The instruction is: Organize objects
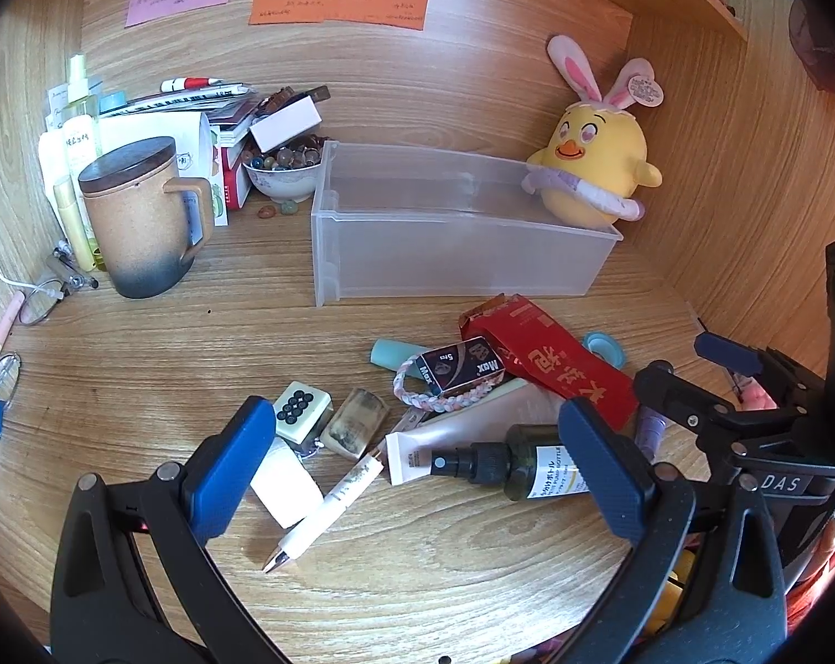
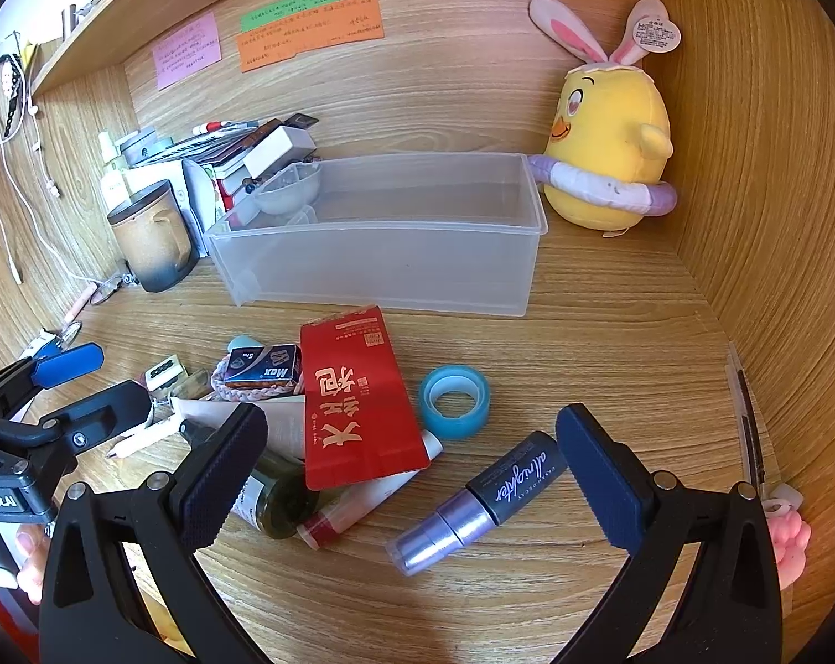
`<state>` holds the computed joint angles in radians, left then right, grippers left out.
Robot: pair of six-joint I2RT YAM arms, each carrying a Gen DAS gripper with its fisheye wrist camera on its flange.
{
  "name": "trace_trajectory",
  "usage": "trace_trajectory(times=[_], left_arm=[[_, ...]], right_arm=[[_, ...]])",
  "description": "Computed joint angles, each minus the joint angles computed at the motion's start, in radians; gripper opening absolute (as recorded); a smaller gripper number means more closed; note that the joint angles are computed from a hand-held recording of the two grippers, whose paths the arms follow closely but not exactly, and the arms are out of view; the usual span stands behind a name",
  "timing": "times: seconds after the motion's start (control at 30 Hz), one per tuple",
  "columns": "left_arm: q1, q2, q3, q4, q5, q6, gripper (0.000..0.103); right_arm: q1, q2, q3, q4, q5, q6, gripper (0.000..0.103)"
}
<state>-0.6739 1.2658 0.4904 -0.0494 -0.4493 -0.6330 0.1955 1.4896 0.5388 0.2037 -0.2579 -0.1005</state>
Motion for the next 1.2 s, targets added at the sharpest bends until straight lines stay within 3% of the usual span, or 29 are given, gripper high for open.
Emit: trace_trajectory(times=[0.63,0.93,1.0,1.2], left_arm=[[-0.036,0.001,0.013,-0.031,-0.049,-0.009,0.103],[0.002,-0.086,-0.067,0.025,-0.04,-0.012,0.103],[0.022,-0.123,-0.086,0.011,-0.04,-0.015,0.09],[0.121,-0.194,-0.141,-0.021,0.018,-0.022,0.084]], right_arm=[[0.002,-0.01,-0.008,-0.005,-0.01,-0.006,0.103],[-0.006,-0.019,-0.03,0.022,-0.01,0.009,0.103],[-0.032,-0.018,-0.028,0.022,-0.021,0.016,0.103],[-0.127,-0.003,-0.014,0.003,-0.036,0.034,0.095]])
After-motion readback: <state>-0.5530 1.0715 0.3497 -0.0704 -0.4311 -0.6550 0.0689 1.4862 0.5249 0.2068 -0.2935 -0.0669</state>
